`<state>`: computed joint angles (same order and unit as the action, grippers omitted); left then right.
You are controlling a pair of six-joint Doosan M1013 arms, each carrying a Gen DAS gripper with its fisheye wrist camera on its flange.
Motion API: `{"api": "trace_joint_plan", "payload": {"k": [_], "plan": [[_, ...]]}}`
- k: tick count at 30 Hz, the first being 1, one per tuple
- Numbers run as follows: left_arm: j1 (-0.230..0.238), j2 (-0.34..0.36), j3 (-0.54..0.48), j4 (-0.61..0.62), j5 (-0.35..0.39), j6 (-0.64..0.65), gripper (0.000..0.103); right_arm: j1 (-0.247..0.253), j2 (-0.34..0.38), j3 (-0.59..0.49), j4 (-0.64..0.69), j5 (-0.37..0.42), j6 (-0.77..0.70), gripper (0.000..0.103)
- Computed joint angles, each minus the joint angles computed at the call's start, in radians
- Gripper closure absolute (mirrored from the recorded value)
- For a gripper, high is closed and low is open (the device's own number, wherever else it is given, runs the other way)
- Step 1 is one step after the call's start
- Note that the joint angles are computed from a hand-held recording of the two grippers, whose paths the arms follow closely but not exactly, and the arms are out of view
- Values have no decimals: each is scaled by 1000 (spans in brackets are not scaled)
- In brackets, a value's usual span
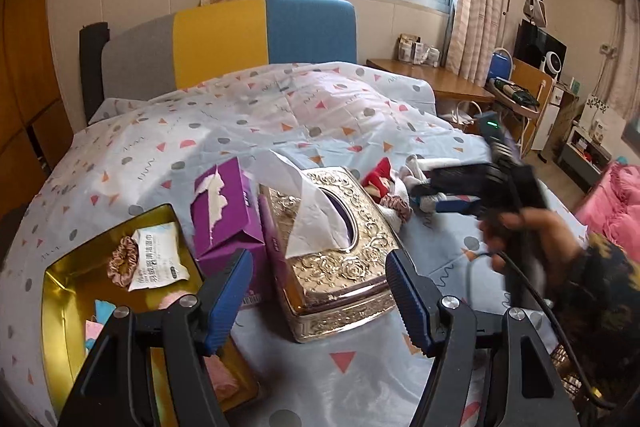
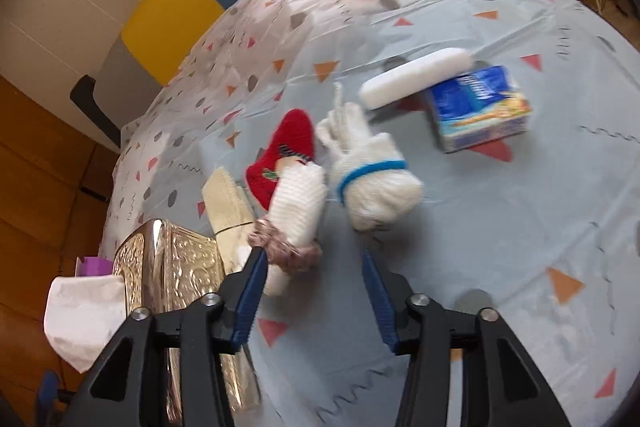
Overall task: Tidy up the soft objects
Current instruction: 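Reach the right tool to the white waffle cloth with scrunchie and grasp it, then reach left tool to the cream gauze roll and grasp it while right tool holds waffle cloth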
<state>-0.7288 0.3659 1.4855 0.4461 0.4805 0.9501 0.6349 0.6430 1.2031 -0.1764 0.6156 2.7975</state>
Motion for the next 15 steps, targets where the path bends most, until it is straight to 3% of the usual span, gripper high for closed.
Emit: {"api": "trace_joint_plan", "payload": {"k": [6,7,8,13,15], "plan": [[3,11,-17,-49,2,52,33,-29,105,-146,172,98,-143,43],[4,14,-26,-59,3,66,33,-28,120,-174,175,142,-163,52],[5,18,-34,-70,4,78,33,-25,125,-186,162,161,-182,65],[9,49,-114,-145,33,154,33,-3,99,-183,78,253,-295,69],[9,72,-164,-177,65,191,33,10,83,-174,15,327,-325,69]]}}
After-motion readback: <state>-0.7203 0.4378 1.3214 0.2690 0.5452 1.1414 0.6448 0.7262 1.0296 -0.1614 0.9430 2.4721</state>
